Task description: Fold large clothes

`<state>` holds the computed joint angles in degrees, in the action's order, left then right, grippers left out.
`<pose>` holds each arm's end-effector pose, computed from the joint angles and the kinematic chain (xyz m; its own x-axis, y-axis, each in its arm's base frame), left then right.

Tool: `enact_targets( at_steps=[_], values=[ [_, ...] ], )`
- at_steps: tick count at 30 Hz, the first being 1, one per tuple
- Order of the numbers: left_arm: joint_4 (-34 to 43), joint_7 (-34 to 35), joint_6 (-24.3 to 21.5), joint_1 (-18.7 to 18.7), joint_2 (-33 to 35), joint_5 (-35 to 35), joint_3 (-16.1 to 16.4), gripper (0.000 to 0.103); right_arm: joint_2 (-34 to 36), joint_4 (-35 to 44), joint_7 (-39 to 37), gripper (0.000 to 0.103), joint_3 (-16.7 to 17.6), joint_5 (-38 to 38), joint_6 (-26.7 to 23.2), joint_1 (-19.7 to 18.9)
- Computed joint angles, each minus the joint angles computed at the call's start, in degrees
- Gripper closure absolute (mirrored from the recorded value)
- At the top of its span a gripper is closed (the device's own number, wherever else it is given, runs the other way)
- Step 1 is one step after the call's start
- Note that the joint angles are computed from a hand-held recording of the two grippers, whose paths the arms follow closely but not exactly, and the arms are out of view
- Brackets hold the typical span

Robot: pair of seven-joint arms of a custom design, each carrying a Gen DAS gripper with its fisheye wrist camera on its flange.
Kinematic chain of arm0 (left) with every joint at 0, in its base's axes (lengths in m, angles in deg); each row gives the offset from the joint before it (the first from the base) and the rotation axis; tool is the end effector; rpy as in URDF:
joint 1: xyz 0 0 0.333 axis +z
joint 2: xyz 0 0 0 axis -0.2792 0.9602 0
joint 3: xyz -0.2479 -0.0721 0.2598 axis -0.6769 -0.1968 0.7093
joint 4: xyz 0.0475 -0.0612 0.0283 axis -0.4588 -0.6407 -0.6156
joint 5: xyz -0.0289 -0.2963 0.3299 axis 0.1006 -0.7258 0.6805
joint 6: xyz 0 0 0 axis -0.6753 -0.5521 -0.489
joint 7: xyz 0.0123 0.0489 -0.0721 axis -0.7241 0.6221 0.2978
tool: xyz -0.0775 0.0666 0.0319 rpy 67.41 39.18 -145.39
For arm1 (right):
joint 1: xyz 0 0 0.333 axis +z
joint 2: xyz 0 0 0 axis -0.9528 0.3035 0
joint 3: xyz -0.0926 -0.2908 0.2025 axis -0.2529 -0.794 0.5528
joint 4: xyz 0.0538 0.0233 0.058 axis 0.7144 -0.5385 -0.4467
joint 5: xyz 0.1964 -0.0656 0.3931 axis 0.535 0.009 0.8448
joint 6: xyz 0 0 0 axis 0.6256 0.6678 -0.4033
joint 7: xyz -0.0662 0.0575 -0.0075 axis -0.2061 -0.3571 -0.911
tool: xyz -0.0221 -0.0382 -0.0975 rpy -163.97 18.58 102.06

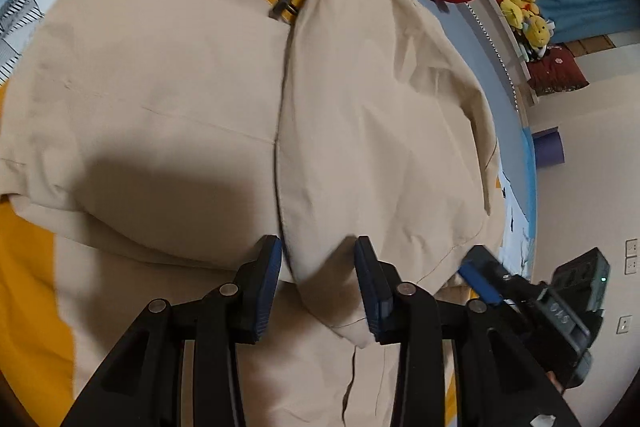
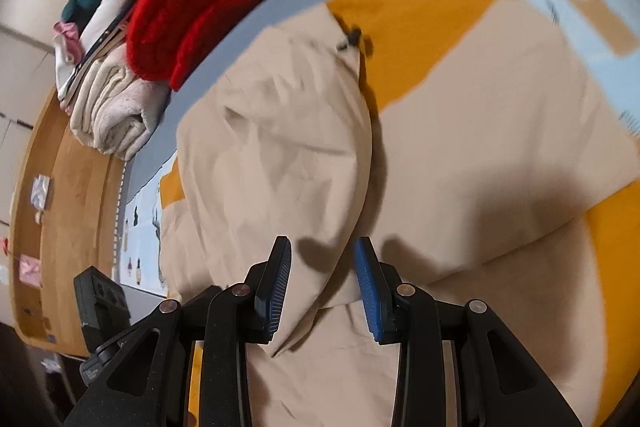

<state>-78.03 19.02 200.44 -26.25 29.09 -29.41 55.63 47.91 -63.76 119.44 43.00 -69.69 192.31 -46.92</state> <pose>0.4901 -0.1558 0.4897 -0.0092 -0.8083 0.5887 -0.9892 -0.0788 -0.1237 0.4569 0.3297 0.4840 -0.4222 -0.6933 -0.5840 -0.7578 0.6235 -0.1924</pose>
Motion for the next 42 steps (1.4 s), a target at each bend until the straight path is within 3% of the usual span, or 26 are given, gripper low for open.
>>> enact_targets(
  at_steps=[1,2,4,6,8,10,12,15,17,18,19,20,21,22,24,25,27,30,34,36,37,39,42],
  values=[
    [-0.13,0.48,0.05,-0.10,-0.19,0.16,-0.05,0.096,0.47,0.01,-0.63,0.068,-0.17,0.63,0.18,0.30],
    [-0.23,0.93,0.28,-0.16,-0.59,0.88,-0.24,0.101,0.89,-0.18,-1.60,0.077,-0.45,1.79,1.36,0.75],
    [-0.72,1.18,2.25,-0.30,-2.15,2.31,-0.64,0.102,1.46,-0.84,-7.06,0.100,-1.95,7.29,5.76,3.02],
    [-0.86,2.92,3.35,-1.31,-4.19,0.87,-0.05,0.102,1.06,-0.71,-3.27,0.101,0.53,1.40,7.31,0.15],
    [-0.84,1.55,4.45,-1.13,-4.94,4.35,-0.96,0.099,0.29,-0.58,3.38,0.102,3.10,-5.78,6.81,-3.16],
    [0.07,-3.46,1.65,-0.01,-3.13,11.33,-2.20,0.090,0.39,1.13,3.27,0.102,2.25,-5.47,-0.55,-2.25],
    [0.47,-11.21,-0.04,2.00,-2.23,22.99,-4.88,0.094,0.76,2.06,4.54,0.101,1.76,-5.31,-6.11,-1.57],
    [-1.76,-12.43,7.25,0.96,-5.66,27.78,-5.08,0.095,1.04,3.22,7.81,0.094,1.53,-7.60,-10.52,-1.42],
    [-2.97,-6.84,13.59,-2.45,-7.99,26.59,-3.63,0.095,0.51,5.47,13.53,0.083,2.83,-16.24,-15.74,-2.64],
    [-2.96,-3.64,14.03,-4.70,-8.20,24.32,-2.13,0.094,0.44,6.47,16.01,0.082,3.38,-20.64,-17.65,-3.01],
    [-2.38,-0.33,12.83,-6.16,-7.69,21.22,-1.28,0.089,0.08,7.28,18.35,0.080,3.94,-25.35,-19.17,-3.26],
    [-1.30,3.78,8.43,-9.07,-6.33,17.29,1.34,0.085,-0.41,7.35,19.53,0.080,4.04,-28.45,-18.81,-3.24],
    [-0.77,5.36,4.28,-9.98,-5.28,15.69,2.50,0.077,-0.57,7.31,19.38,0.080,3.73,-29.62,-17.48,-3.01],
    [-0.16,4.92,0.24,-9.01,-3.77,15.82,1.66,0.076,-0.31,7.12,18.31,0.080,3.20,-29.73,-14.80,-2.68],
    [-0.11,0.61,-2.98,-6.11,-2.31,20.94,-1.22,0.076,1.11,6.09,10.17,0.079,1.44,-21.95,-8.59,-1.13],
    [-0.22,-0.14,-2.82,-5.33,-2.37,21.37,-1.84,0.076,2.49,6.44,2.00,0.076,-0.71,-12.91,-8.66,1.54],
    [-0.04,-0.01,-2.18,-4.55,-3.28,20.31,-1.93,0.076,4.55,8.35,-5.76,0.076,-1.27,-4.23,-15.22,2.81],
    [-0.11,0.68,0.58,-3.82,-4.94,19.29,-1.83,0.076,4.40,8.95,-2.05,0.076,-0.33,-7.39,-17.36,2.01],
    [-0.33,-2.00,3.22,-2.01,-6.27,20.23,-1.62,0.077,3.95,9.71,0.05,0.076,0.68,-13.34,-14.19,1.55],
    [-1.22,-3.80,5.51,-1.04,-7.27,21.09,-1.50,0.077,5.21,10.26,-2.46,0.075,0.64,-10.60,-12.86,2.22],
    [-1.59,-4.68,6.64,-0.61,-7.78,21.61,-1.44,0.077,6.27,10.80,-5.93,0.073,0.40,-6.53,-13.54,2.80],
    [-1.51,-5.91,8.70,-0.19,-7.76,22.65,-1.52,0.080,8.69,13.23,-12.62,0.073,0.23,1.40,-19.97,3.58],
    [-1.96,-7.49,10.76,-0.35,-8.82,24.06,-1.75,0.080,8.00,14.21,-7.09,0.075,0.16,-2.90,-23.59,3.73]
  ],
)
